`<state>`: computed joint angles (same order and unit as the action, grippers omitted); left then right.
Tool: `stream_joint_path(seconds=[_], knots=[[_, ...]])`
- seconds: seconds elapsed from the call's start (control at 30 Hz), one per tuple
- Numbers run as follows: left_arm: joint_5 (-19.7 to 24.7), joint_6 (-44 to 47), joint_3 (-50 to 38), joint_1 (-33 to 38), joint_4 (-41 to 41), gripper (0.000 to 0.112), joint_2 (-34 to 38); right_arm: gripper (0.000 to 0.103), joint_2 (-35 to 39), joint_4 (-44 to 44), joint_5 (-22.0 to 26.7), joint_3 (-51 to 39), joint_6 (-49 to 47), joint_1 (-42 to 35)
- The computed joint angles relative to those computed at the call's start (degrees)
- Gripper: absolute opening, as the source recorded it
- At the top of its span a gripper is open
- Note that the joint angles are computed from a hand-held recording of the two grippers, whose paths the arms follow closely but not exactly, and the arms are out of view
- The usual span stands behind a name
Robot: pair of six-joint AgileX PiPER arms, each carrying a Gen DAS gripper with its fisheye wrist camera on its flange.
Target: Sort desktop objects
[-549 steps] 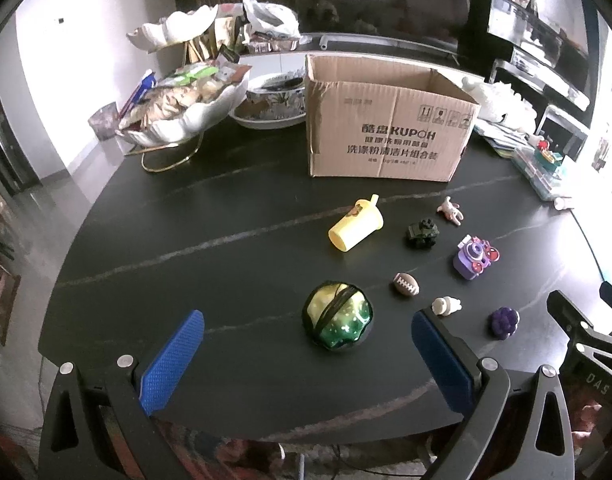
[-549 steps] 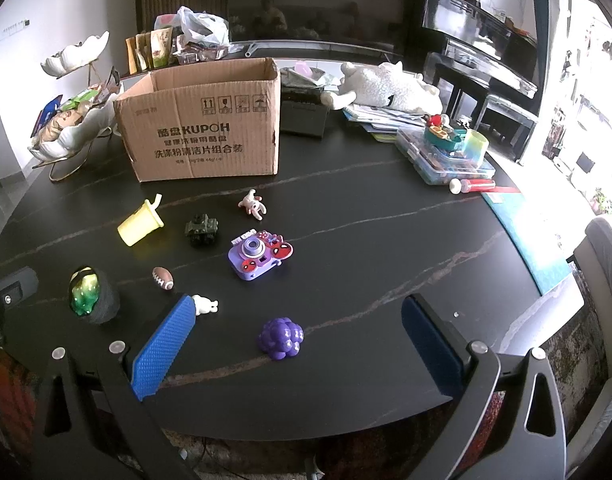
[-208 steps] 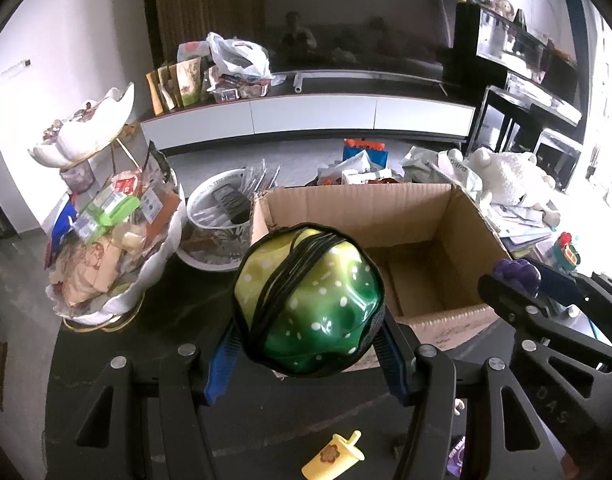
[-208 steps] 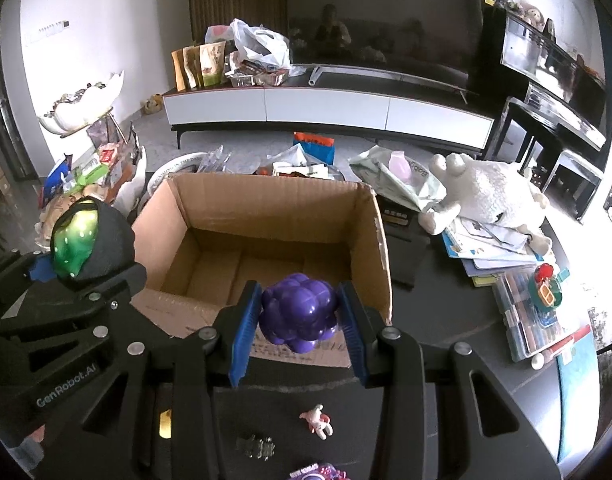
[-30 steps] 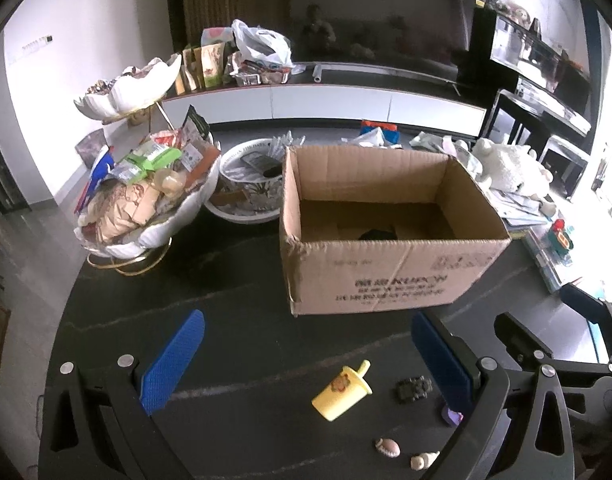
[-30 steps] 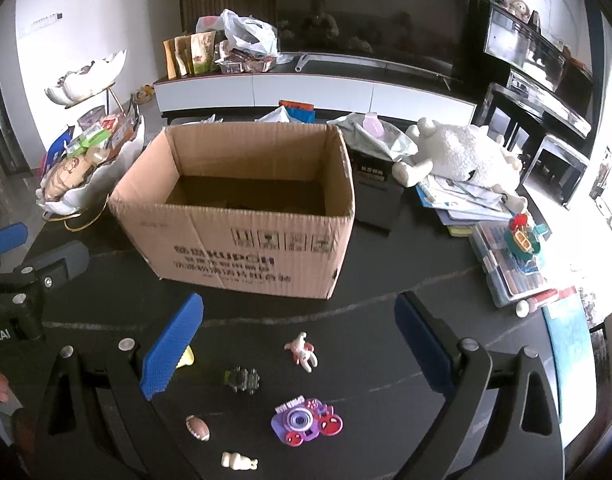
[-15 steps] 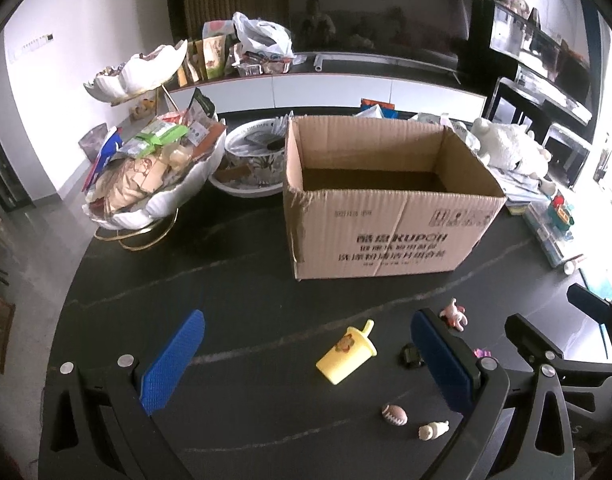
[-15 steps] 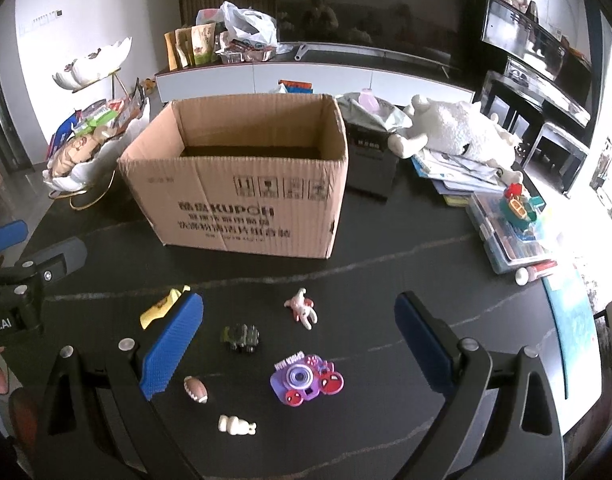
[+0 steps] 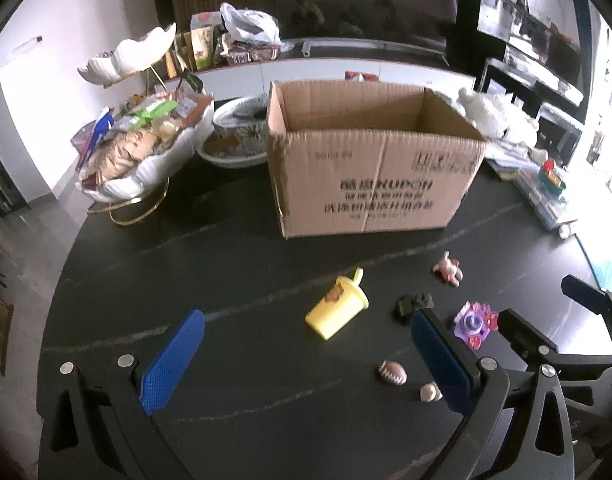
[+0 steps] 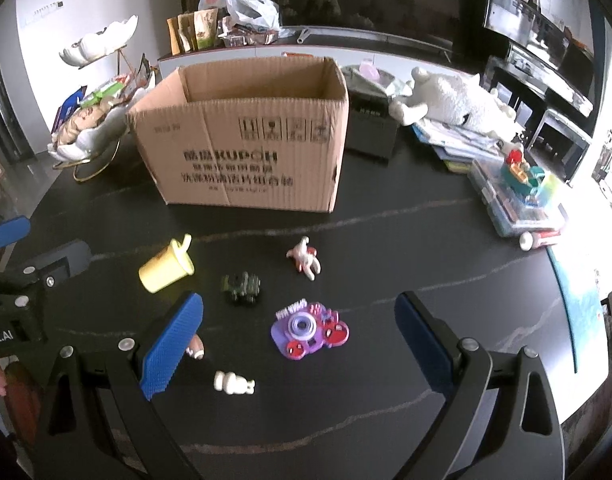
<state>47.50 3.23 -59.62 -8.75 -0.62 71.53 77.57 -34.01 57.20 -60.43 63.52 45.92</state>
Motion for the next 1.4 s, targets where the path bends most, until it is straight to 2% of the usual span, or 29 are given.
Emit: stream_joint_path(seconds=[0.37, 0.67, 0.73, 0.97, 1.13, 1.4], knots=[[-0.94, 1.99, 5.74, 0.89, -3.52, 0.102, -0.16, 0.096, -0.79, 0.57, -2.85, 5.61, 2.73, 1.39], [-2.84, -2.03, 8.08, -0.68, 1.43, 0.102, -2.52, 0.096, -0.75, -0.36, -3.52, 7.57, 5.76, 3.59], [-3.32, -2.05, 8.35, -0.51, 1.28, 0.102, -2.86, 0.102, -0.78, -0.92, -3.80, 8.01, 6.35, 4.08], [-6.98, -1.25, 10.40, -0.74, 0.18, 0.102, -4.06, 0.102, -1.74, -2.57, -5.95, 10.06, 8.74, 4.56], [-10.47, -5.97, 12.30, -2.65, 5.86, 0.102, -4.43, 0.102, -2.61, -2.71, -7.99, 11.65, 9.54, 3.64], [-11.84, -0.98, 13.07, -1.21, 0.75, 0.102, -2.23, 0.102, -2.18, -2.22, -11.55, 13.21, 9.64, 1.94]])
